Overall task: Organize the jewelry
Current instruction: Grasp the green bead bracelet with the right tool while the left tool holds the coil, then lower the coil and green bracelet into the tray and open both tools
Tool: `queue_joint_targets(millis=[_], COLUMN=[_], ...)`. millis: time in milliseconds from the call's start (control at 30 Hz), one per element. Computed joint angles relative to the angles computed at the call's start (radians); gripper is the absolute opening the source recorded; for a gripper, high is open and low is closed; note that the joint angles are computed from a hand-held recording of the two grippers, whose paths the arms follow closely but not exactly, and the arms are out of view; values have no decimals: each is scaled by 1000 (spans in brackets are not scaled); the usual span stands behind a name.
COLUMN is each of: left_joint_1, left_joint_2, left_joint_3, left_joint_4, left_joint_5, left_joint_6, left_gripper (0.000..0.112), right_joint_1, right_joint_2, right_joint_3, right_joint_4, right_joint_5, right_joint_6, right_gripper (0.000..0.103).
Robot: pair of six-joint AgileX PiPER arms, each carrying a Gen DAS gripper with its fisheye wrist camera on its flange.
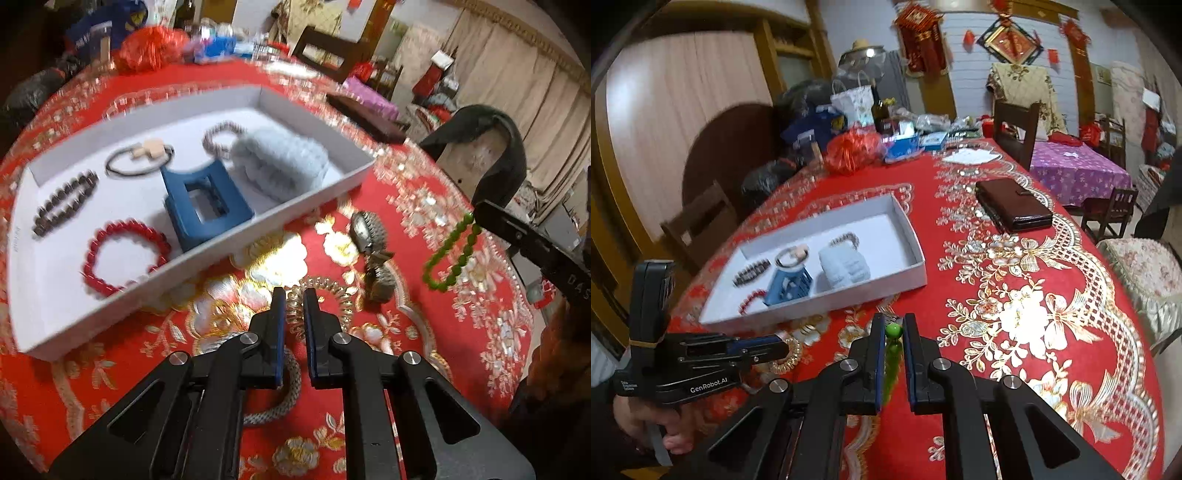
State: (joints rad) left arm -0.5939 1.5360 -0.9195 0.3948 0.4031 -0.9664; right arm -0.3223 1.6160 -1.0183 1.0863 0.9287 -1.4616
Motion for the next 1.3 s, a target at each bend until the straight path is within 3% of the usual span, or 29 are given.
queue_joint_targets(millis=[167,367,567,1000,1300], left_joint_1=[-54,-104,-141,-307,-344], left_joint_2=[-98,-145,-172,-194,-192], left_joint_3=[7,1,8,-41,-44], left_joint_4=[107,163,195,330,377], left_joint_5=[58,118,177,462,521], left_joint_6=[-97,-157,-219,-420,-482], left_gripper=[8,8,8,8,8], right_joint_1=[-57,-28,-27,15,14], right_joint_2=[-45,-67,-99,-162,-179], right_joint_3=[36,55,79,123,134], right_joint_4=[30,-17,-8,14,24], right_joint_5=[59,-3,-4,-74,-94], right_joint_6=[-6,30,20,1,12], right_gripper=[9,8,8,8,8])
